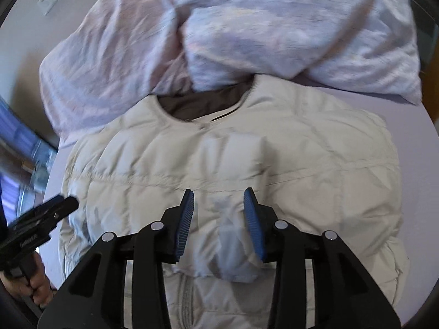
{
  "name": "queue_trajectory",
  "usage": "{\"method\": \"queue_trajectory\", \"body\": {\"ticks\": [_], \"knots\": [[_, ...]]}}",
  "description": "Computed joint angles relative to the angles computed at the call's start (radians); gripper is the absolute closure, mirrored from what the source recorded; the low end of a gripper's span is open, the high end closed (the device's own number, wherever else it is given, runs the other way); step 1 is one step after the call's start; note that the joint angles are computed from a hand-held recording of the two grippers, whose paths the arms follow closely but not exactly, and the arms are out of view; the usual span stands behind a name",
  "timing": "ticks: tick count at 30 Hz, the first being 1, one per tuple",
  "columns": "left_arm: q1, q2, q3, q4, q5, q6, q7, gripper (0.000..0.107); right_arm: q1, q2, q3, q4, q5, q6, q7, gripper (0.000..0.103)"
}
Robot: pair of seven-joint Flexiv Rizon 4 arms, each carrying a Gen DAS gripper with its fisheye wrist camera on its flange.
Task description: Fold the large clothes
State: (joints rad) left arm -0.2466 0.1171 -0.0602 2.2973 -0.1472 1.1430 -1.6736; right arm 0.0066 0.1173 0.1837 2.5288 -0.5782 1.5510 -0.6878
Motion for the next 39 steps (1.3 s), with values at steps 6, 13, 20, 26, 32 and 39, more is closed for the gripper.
{"method": "queue_trajectory", "body": {"ticks": [6, 13, 20, 26, 32, 39], "knots": [[0.025, -0.015, 0.004, -0.002, 0.053, -0.017, -0.031, 0.031, 0.039, -0.040, -0.013, -0.032, 0.020, -0.067, -0.015, 0.064], [0.040, -0.038, 0.011, -0.001, 0.072, -0.026, -0.039, 0.031, 0.080, -0.075, -0.035, -0.052, 0.062, -0.129, -0.040, 0.065], [0.043, -0.062, 0.009, -0.019, 0.082, -0.039, -0.030, 0.031, 0.104, -0.113, -0.054, -0.070, 0.083, -0.147, -0.030, 0.066], [0.044, -0.097, 0.008, -0.029, 0.113, -0.039, -0.048, 0.029, 0.092, -0.125, -0.076, -0.049, -0.038, -0.106, 0.062, 0.066], [0.040, -0.132, 0.009, -0.044, 0.143, -0.043, -0.063, 0.028, 0.108, -0.144, -0.068, -0.060, 0.108, -0.079, -0.040, 0.065], [0.034, -0.125, 0.015, -0.038, 0.148, -0.047, -0.058, 0.028, 0.126, -0.129, -0.053, -0.075, 0.207, -0.122, -0.126, 0.065]]}}
